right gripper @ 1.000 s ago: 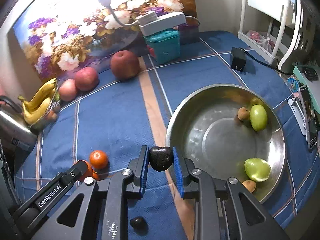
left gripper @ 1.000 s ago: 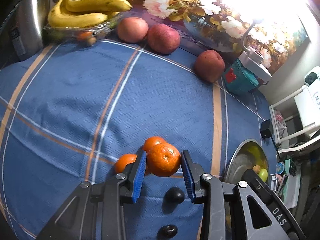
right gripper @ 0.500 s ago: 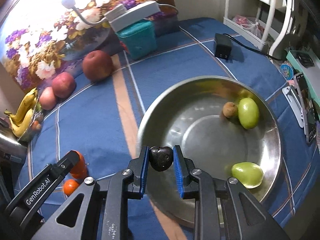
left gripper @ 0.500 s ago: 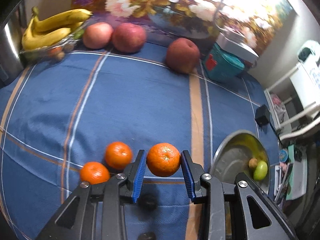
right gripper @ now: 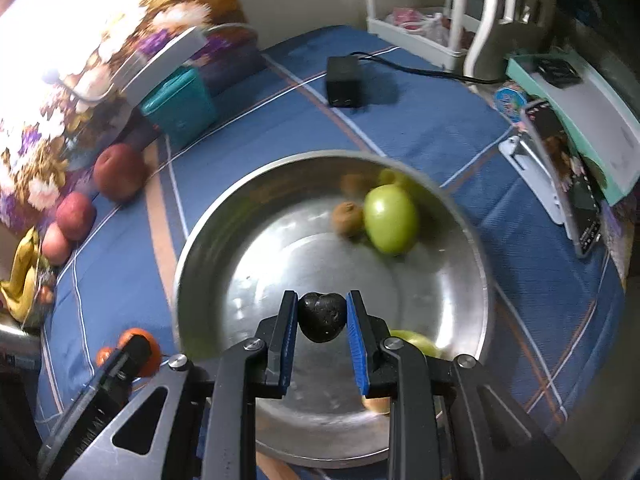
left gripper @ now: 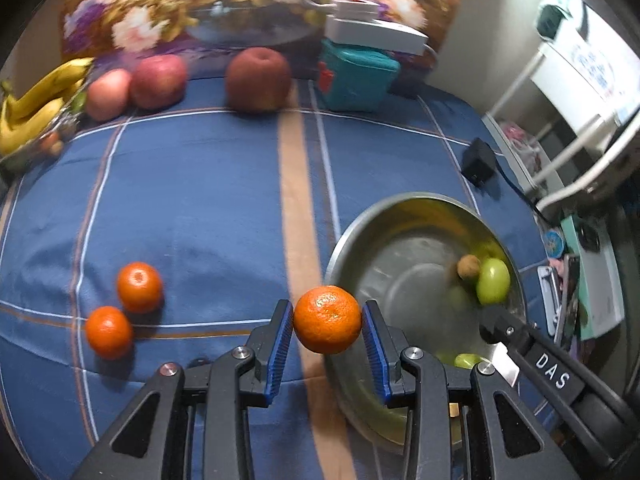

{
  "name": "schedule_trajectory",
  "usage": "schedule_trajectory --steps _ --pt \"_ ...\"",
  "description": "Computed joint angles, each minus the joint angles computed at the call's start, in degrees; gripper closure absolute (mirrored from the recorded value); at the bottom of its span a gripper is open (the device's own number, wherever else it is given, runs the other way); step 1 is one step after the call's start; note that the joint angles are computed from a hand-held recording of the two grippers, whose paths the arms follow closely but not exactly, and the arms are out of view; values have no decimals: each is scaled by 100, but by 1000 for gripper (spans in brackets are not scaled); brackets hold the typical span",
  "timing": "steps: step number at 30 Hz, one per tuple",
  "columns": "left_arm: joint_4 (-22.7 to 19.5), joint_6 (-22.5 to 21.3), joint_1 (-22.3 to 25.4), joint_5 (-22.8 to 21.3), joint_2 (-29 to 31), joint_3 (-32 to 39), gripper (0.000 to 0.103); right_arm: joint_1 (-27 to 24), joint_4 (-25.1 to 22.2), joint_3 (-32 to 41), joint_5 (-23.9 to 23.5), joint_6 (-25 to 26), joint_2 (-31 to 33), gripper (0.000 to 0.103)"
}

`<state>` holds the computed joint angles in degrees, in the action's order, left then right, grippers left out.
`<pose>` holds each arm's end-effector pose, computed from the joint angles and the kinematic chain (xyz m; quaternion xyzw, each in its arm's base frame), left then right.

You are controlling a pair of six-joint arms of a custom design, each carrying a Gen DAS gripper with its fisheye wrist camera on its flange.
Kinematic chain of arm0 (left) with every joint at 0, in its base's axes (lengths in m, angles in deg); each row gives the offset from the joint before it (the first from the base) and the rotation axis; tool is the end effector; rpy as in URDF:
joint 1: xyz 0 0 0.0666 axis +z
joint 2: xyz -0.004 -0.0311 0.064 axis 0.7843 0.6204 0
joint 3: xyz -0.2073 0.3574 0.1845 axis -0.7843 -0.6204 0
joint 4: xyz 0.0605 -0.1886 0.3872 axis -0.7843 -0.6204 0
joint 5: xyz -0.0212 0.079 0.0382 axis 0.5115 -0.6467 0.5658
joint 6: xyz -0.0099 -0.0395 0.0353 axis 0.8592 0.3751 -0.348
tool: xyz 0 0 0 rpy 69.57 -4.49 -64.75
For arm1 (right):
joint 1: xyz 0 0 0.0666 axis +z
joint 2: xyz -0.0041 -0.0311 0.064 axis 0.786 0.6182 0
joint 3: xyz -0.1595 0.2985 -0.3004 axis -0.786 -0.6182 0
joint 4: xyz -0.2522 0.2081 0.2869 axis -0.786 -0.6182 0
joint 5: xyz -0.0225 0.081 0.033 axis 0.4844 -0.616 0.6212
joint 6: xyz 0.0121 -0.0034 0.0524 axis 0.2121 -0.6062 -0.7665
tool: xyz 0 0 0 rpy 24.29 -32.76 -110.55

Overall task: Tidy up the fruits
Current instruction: 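Lift and carry the orange and black plum over the steel plate, then open left tool releasing the orange while right tool releases the plum into the plate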

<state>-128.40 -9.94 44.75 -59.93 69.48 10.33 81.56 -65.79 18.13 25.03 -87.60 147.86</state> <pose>0.5240 -0.0671 0.5199 -0.1207 0.9641 -0.1007 0.2140 0.5348 0.2959 0.5244 0.1120 0.9676 0.0221 0.2252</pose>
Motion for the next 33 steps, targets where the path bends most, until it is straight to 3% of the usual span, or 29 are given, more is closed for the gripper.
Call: schedule_trajectory --steps 24,33 --pt "-102 -189 -312 -141 103 4 64 -100 -80 -111 -151 7 -8 77" --pt "-25 -208 -296 -46 44 -25 56 -72 -120 -81 -44 56 -4 74"
